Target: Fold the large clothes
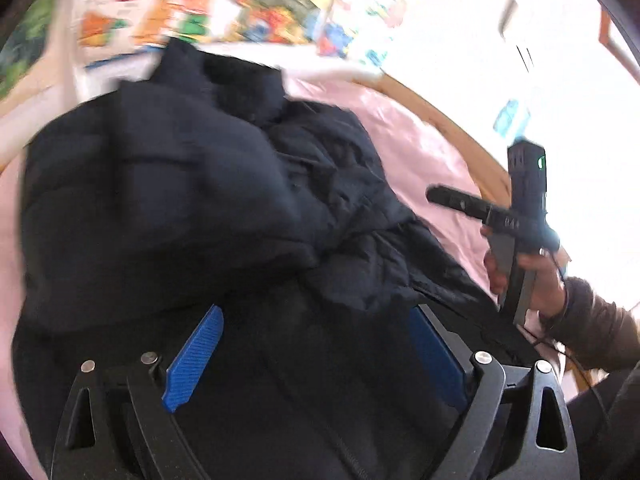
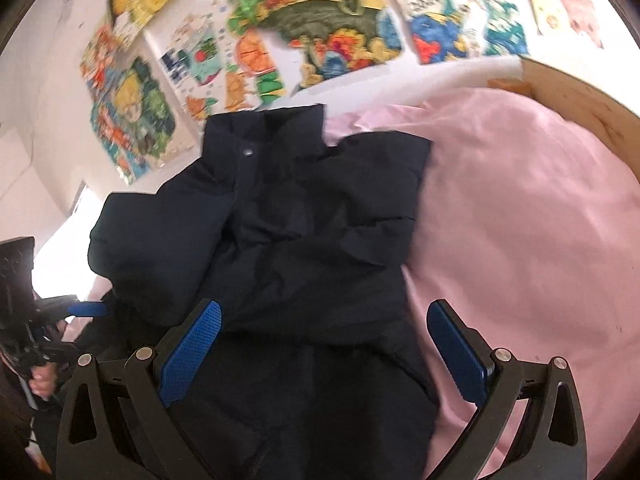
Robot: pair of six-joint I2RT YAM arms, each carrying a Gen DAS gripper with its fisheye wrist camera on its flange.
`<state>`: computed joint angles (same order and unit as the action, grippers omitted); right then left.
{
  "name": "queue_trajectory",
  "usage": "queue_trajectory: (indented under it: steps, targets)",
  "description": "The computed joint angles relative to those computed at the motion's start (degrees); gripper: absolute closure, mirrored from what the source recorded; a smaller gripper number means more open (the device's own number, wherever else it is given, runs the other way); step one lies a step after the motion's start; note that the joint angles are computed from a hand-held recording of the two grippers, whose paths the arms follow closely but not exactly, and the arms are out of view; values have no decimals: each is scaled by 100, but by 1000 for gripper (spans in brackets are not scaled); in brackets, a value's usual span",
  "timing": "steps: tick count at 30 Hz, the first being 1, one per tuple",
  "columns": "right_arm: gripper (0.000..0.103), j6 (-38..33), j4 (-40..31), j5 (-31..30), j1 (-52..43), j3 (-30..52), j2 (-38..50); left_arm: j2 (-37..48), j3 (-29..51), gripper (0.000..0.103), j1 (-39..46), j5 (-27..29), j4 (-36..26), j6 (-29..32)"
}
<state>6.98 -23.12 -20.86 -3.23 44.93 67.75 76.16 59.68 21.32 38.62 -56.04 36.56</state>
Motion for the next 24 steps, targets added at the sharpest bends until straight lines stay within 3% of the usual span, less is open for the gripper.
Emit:
queue_trajectory:
  steps: [5, 9, 14, 19, 22, 24]
  targets:
    - [1, -198, -124, 637, 1230, 527, 204, -89, 20, 9, 1238, -89, 619, -977]
    - [1, -266, -182, 1437, 2540, 1278, 682, 144, 124, 9, 1646, -987, 1486, -2297]
    - [2, -1257, -199, 3673, 4638, 2291, 1804, 729, 335, 8, 2152, -707, 1765, -3291]
    - [2, -1774, 102, 5531, 5582, 3042, 2842, 1040, 370, 8, 2243, -678, 1790, -3543]
    - [3, -1659, 54, 5939, 5632, 3365, 3104, 1128, 378, 8, 2255, -681, 1831, -3470]
    - [14, -1392, -45, 5879, 5568, 3421, 3008, 1105, 347, 8, 2238, -695, 1856, -3424]
